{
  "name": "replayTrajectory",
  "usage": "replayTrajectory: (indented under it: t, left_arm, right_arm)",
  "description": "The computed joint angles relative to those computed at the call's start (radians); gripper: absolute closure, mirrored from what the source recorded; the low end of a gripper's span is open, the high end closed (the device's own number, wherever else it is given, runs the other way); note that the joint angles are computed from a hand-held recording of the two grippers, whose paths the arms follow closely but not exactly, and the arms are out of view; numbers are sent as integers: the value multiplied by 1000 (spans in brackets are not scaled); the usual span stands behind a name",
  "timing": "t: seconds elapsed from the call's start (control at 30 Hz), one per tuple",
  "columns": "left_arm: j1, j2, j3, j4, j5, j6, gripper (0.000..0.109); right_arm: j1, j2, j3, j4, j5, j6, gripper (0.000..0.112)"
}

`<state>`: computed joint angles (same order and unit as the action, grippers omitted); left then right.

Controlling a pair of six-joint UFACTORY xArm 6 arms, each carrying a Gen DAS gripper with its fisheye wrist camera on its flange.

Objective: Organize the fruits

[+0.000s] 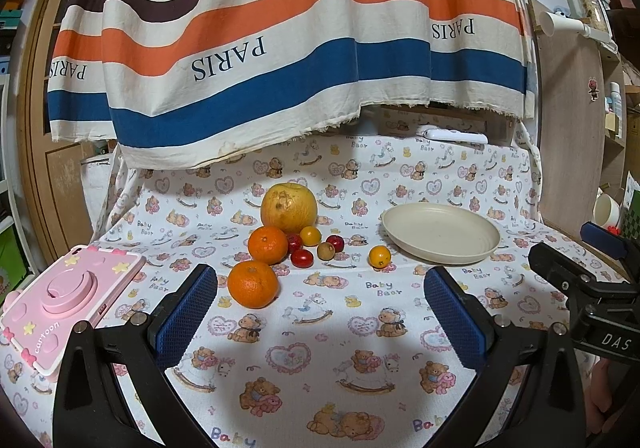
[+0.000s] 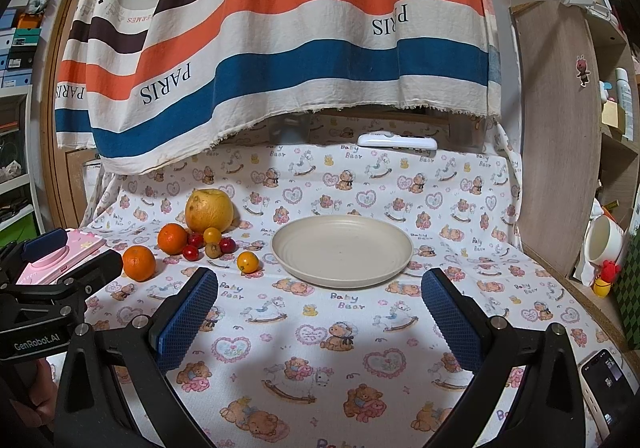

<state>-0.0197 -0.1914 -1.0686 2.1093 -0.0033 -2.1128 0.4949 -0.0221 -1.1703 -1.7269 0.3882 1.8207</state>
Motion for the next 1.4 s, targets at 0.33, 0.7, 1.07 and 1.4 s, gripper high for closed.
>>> replayTrajectory:
  t: [0.33,0.7,1.07,1.4]
  left_arm:
    - [1,0,0,8,-1,-8,6]
    - [-5,-9,-1,209,14,-209,6]
    - [-25,-21,-21,303,-31,-297,6]
    - [-25,-41,-25,345,-61,-286,6]
  right_arm:
    - [-2,0,0,2,-2,-2,10]
    - [-1,-1,0,5,0,-4,10]
    - [15,-21,26,-11,52,27,10]
    - [29,-45,49,-3,92,27,10]
